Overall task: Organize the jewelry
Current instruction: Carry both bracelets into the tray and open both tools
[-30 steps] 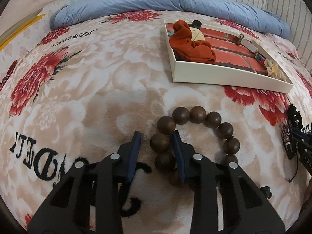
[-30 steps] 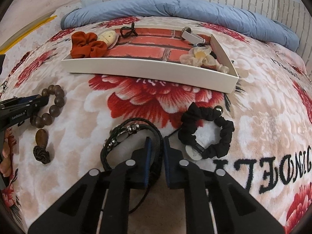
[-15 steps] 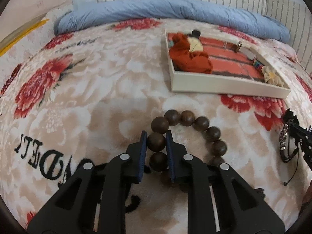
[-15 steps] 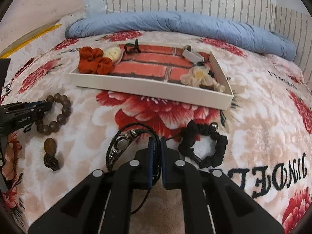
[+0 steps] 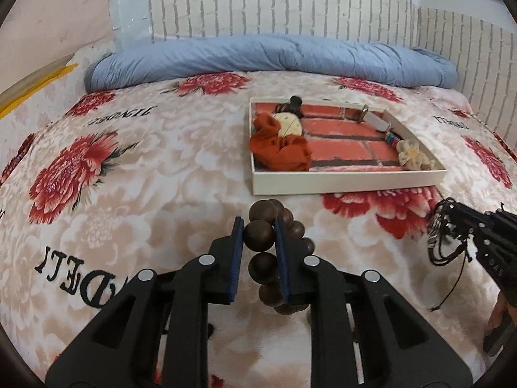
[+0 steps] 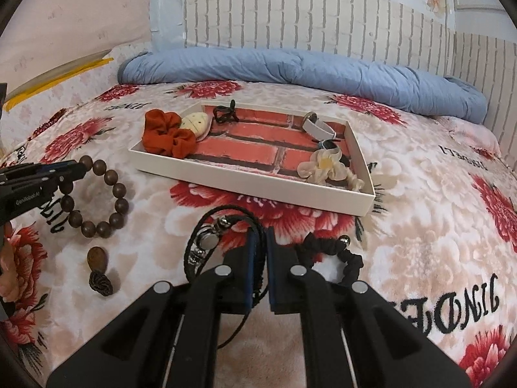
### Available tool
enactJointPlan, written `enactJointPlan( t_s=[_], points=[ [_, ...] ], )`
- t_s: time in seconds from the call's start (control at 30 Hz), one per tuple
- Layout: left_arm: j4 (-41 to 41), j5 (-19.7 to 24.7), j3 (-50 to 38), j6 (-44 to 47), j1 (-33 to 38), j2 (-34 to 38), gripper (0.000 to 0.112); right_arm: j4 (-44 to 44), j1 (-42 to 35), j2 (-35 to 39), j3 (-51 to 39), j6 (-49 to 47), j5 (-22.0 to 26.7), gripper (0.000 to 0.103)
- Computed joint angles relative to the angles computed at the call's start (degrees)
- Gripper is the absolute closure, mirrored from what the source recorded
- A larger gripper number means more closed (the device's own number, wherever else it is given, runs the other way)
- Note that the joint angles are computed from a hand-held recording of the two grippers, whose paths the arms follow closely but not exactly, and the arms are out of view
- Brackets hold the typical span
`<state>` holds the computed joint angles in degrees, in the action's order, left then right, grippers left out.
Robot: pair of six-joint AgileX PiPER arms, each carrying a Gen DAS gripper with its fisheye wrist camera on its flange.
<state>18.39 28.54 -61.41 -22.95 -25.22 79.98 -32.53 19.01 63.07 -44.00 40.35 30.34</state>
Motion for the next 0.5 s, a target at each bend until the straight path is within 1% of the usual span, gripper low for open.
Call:
enactJointPlan(
  t_s=[0.1, 0.13, 0.2, 0.23, 0.33, 0.37, 0.5],
  points=[
    [-0.33, 0.30, -1.17, 1.02, -0.28, -0.09, 0.094, 1.82, -0.77, 0.17, -0.25, -1.38, -0.40, 0.096],
    [-1.73, 0.58, -1.73, 2.18, -0.03, -0.15, 0.094, 2.48, -0.90, 0.37, -0.48, -2.22, -0.33, 0.096],
    [-2.48, 1.48, -3.03, 2.57, -0.09, 0.09, 0.094, 2.46, -0.98, 0.55, -1.64, -3.37, 0.48, 0.096],
    [-2.02, 2.62, -4.57, 2.21, -0.52, 0.61, 0.094, 3.55, -1.59, 0.69, -2.23, -4.74, 0.47, 0.096],
    [-2.06, 5.78, -9.91, 2.75, -1.82, 2.33, 0.094, 11.45, -5.55, 1.40, -6.15, -13.20, 0.23, 0.096],
    [-2.37, 6.64, -11.71, 3.29, -2.29, 2.77, 0.094, 15.36, -7.26, 1.93, -8.07, -17.48, 0.35, 0.096],
    [-5.74, 10.57, -22.33, 7.27, -3.60, 7.46, 0.094, 26.63, -12.89, 5.04, -14.95, -29.50, 1.03, 0.096]
  ],
)
